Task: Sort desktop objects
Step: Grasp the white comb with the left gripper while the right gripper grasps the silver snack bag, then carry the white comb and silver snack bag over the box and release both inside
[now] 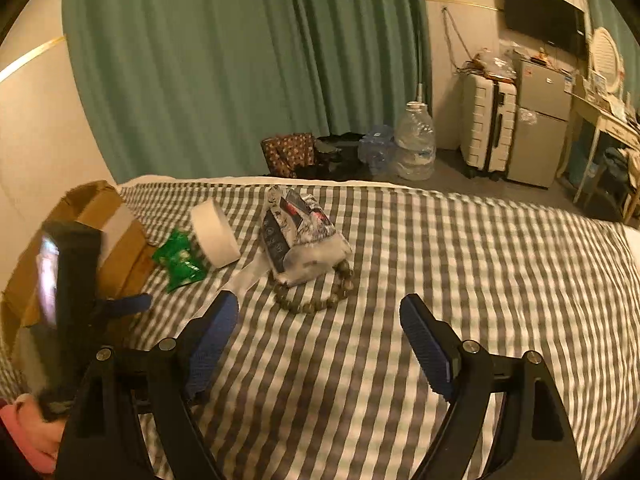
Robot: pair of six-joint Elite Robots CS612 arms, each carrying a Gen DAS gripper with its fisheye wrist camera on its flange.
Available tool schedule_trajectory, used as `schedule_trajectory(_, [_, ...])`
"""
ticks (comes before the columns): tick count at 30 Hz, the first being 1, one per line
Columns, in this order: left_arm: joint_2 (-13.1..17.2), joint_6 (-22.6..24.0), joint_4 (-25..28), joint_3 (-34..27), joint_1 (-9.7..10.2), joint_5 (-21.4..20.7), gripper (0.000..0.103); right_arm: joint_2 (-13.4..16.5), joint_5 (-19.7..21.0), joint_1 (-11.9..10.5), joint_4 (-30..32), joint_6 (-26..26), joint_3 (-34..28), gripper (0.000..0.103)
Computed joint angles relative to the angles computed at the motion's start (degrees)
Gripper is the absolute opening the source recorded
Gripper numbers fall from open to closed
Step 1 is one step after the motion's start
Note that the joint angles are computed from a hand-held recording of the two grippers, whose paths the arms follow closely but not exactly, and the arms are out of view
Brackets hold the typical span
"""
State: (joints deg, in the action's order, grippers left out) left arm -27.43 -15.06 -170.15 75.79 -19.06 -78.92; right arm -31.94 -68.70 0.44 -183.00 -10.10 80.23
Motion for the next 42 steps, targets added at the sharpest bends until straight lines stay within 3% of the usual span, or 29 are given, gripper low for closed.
schedule_trajectory(2, [0.9, -1.1, -0.7, -0.6, 0.01, 2.0, 0.103, 1.8, -0.6, 0.6, 1.6, -2.8, -3.6, 0.083])
schedule_trajectory(4, [1.6, -2.0, -0.1, -1.2, 0.67, -0.3, 0.103, 3.5, -0.3, 1.1, 3.4, -4.8, -7.0, 0.083])
schedule_trajectory(7, [2.2, -1.1, -2.2, -1.3, 0.80, -0.1, 0.103, 6.6, -0.5, 1.9, 8.0, -6.3, -12.8, 0.083])
schedule_trajectory(12, [2.7, -0.6, -4.2, -1.6, 0.88, -0.3, 0.097, 10.5, -4.5, 3.3, 16.7, -7.2, -20.0, 0.080])
schedule_trajectory(13, [2.8, -0.3, -4.7, -1.6, 0.86, -0.1, 0.088, 10.7, -5.4, 3.4, 17.5, -7.1, -20.4, 0.075])
schedule_trajectory(14, [2.9, 0.1, -5.5, -1.6, 0.84, -0.4, 0.080, 10.9, -5.4, 3.4, 17.5, -7.0, -20.4, 0.059])
schedule_trajectory(15, [2.9, 0.9, -6.4, -1.5, 0.84, -1.0, 0.059, 10.8, -5.0, 3.3, 17.5, -6.8, -20.0, 0.049])
schedule_trajectory(16, [2.8, 2.0, -7.4, -1.2, 0.73, -0.9, 0.041, 10.7, -4.9, 3.2, 18.0, -6.7, -19.8, 0.046])
schedule_trajectory(18, [2.8, 3.9, -7.4, -1.2, 0.71, -1.4, 0.030, 9.7, -5.8, 3.0, 16.1, -5.5, -17.8, 0.031])
schedule_trajectory(20, [2.5, 4.8, -7.8, -0.7, 0.52, -1.0, 0.027, 8.4, -7.3, 2.7, 13.6, -3.2, -15.4, 0.029])
schedule_trajectory(26, [0.8, 5.1, -9.9, 2.3, 0.61, -1.6, 0.026, 2.6, -6.9, 0.5, 6.4, 3.5, -4.8, 0.029])
schedule_trajectory(30, [-1.2, 4.5, -14.6, 5.9, 0.68, -1.8, 0.026, -0.9, -5.5, -0.7, 3.7, 7.5, 1.4, 0.029])
schedule_trajectory(38, [-7.2, 2.4, -18.9, 13.6, -0.08, -1.8, 0.026, -7.3, -2.4, -1.2, -1.4, 6.7, 11.4, 0.029])
schedule_trajectory(42, [-10.3, 1.4, -18.3, 15.3, -0.41, -1.4, 0.026, -10.2, -0.6, -1.1, -4.5, 7.2, 15.4, 0.029])
